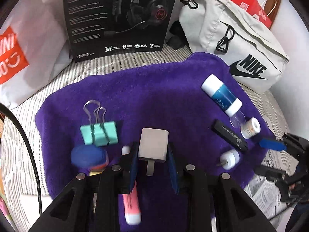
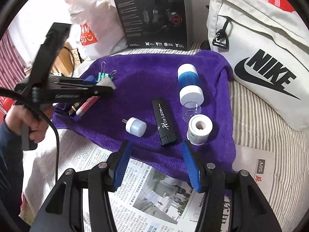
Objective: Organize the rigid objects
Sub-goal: 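Set the charger plug by the clip with the left gripper while the right releases the device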
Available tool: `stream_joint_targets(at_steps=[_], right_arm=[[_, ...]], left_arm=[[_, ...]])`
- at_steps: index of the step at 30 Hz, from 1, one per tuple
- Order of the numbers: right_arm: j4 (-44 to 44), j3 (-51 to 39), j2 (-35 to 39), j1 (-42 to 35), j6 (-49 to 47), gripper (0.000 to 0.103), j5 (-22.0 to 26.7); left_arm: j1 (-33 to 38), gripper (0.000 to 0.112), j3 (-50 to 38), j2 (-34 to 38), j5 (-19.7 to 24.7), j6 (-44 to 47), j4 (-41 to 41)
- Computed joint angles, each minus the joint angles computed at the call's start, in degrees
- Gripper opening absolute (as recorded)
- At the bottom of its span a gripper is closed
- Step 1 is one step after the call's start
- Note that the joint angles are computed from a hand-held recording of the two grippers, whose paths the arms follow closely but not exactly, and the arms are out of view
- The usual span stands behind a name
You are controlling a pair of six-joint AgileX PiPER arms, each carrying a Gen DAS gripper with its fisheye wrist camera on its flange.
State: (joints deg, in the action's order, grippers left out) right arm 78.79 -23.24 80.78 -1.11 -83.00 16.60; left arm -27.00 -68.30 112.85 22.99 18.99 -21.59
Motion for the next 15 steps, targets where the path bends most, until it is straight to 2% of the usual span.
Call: stream_joint_targets(at_steps=[6,9,15], right_arm=[[5.33,0.71,-0.12,0.06,-5.05,0.055,-0.15],[8.62,1.32,-0.43,0.31,-8.07,0.056,-0.47],[8.79,1.41,-0.46,0.71,-7.19,0.056,-0.77]], left_arm=[[-0.98,0.027,-5.86,3.64,2.37,-8.54,8.76],[-1.94,0.027,-6.10,4.00,1.75,-12.16,13.01],[-3.69,0.029,-5.70,3.98,1.19,-17.74,20.05]])
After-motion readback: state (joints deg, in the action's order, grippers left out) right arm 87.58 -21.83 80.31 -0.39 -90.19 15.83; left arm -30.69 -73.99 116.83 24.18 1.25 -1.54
